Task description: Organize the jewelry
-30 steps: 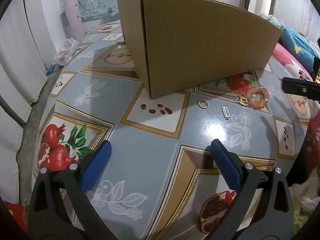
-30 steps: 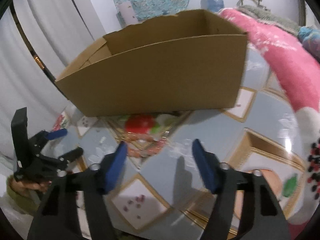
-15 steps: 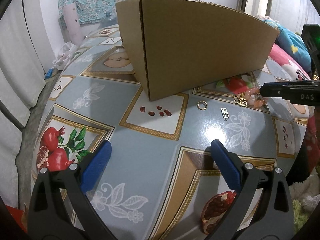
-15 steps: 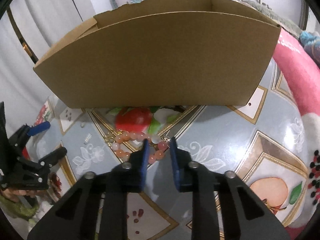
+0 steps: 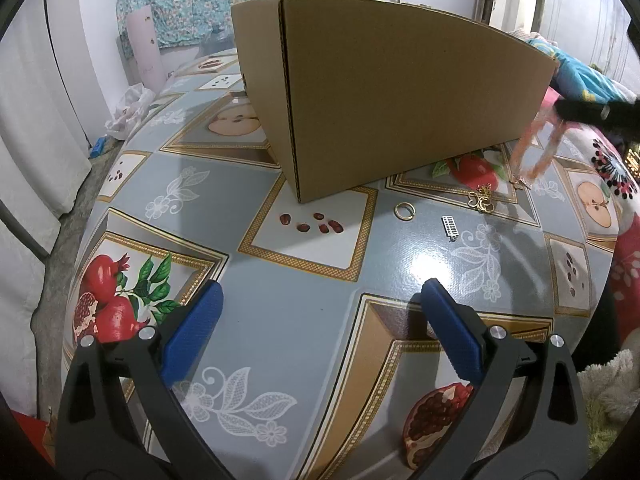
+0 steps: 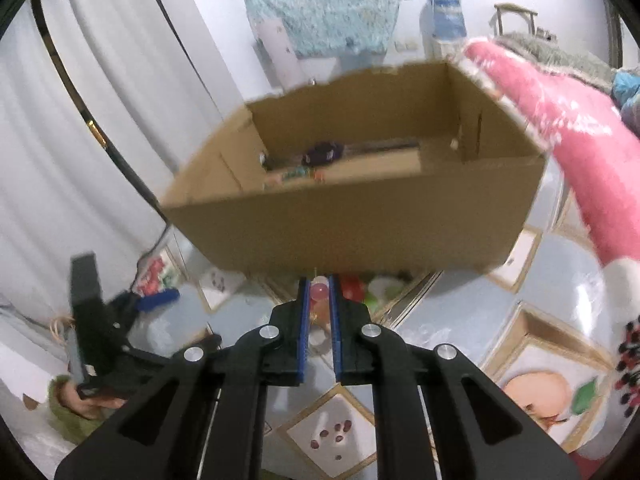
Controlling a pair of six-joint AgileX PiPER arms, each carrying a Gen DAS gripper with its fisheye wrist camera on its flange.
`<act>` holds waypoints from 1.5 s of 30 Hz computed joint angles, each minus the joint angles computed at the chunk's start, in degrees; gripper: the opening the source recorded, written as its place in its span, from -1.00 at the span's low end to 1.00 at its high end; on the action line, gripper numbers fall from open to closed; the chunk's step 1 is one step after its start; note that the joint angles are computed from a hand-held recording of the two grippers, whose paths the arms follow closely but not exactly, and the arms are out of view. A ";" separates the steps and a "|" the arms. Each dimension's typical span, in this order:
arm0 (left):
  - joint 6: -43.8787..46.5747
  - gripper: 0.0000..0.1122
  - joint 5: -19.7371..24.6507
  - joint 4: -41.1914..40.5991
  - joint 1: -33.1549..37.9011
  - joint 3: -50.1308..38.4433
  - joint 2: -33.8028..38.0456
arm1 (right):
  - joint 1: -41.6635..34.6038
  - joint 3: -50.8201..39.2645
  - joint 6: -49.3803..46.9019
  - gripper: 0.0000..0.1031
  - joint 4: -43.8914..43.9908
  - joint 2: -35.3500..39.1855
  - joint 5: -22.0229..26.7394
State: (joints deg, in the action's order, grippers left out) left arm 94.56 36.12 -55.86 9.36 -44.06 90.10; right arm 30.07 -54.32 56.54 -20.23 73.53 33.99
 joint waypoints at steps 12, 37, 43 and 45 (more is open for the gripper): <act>-0.75 0.71 -0.80 -0.04 -0.46 0.06 0.04 | -10.86 4.28 -4.40 -0.81 1.30 -5.01 0.59; 4.06 0.71 -2.26 -5.29 -0.83 3.07 -3.02 | -3.06 14.07 6.34 -0.22 -5.14 -12.15 6.00; 3.20 0.69 1.94 -5.20 -1.09 4.29 -6.16 | 1.35 13.97 7.91 0.10 -5.21 -9.48 4.47; 3.78 0.69 3.55 -5.65 -1.18 5.07 -7.33 | 2.60 13.57 8.49 0.11 -5.42 -8.24 4.41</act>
State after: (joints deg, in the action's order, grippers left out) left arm 98.34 39.67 -61.51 8.18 -38.99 82.77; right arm 32.66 -40.75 65.03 -25.66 65.30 38.41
